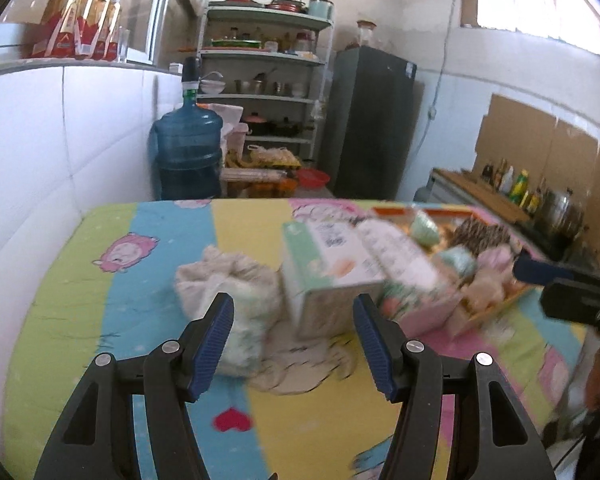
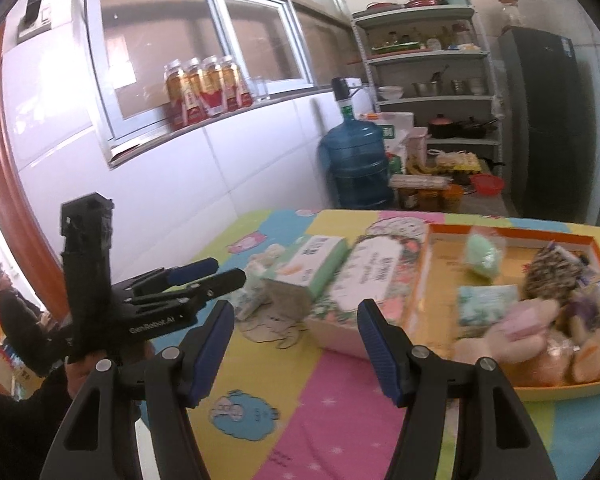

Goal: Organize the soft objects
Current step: 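Grasp the green-printed tissue pack with left tool while right tool reaches the white scrunchie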

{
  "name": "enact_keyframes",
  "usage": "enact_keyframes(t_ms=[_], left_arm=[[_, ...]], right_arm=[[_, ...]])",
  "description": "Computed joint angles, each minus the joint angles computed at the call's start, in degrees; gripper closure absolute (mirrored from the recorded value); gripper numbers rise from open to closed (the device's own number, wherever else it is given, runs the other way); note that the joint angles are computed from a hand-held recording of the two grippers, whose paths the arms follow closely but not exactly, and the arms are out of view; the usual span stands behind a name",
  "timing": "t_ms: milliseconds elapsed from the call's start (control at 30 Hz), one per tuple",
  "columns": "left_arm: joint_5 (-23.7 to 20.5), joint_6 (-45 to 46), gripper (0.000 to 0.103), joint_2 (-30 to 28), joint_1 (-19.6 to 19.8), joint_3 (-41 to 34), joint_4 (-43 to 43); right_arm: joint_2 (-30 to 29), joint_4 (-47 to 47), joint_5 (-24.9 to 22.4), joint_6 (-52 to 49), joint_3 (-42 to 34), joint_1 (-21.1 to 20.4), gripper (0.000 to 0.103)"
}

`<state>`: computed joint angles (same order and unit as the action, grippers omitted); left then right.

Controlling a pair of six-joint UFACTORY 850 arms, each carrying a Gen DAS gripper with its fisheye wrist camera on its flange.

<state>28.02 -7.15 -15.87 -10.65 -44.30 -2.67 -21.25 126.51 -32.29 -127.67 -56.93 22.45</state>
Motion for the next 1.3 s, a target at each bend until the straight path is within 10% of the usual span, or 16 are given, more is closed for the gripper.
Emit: enact_keyframes(t_ms=[833, 1300], left_arm=[[-14.1, 8.5, 0.039, -10.6, 3.5, -10.7, -0.8], [-10.4, -0.5, 0.052, -8.1, 5.5, -7.5, 2.9]], right_arm=[[-6.9, -10.1, -0.8, 11.6, -5.6, 1.1, 0.039], [-9.0, -15.4, -2.6, 15.2, -8.0, 1.7, 0.039]])
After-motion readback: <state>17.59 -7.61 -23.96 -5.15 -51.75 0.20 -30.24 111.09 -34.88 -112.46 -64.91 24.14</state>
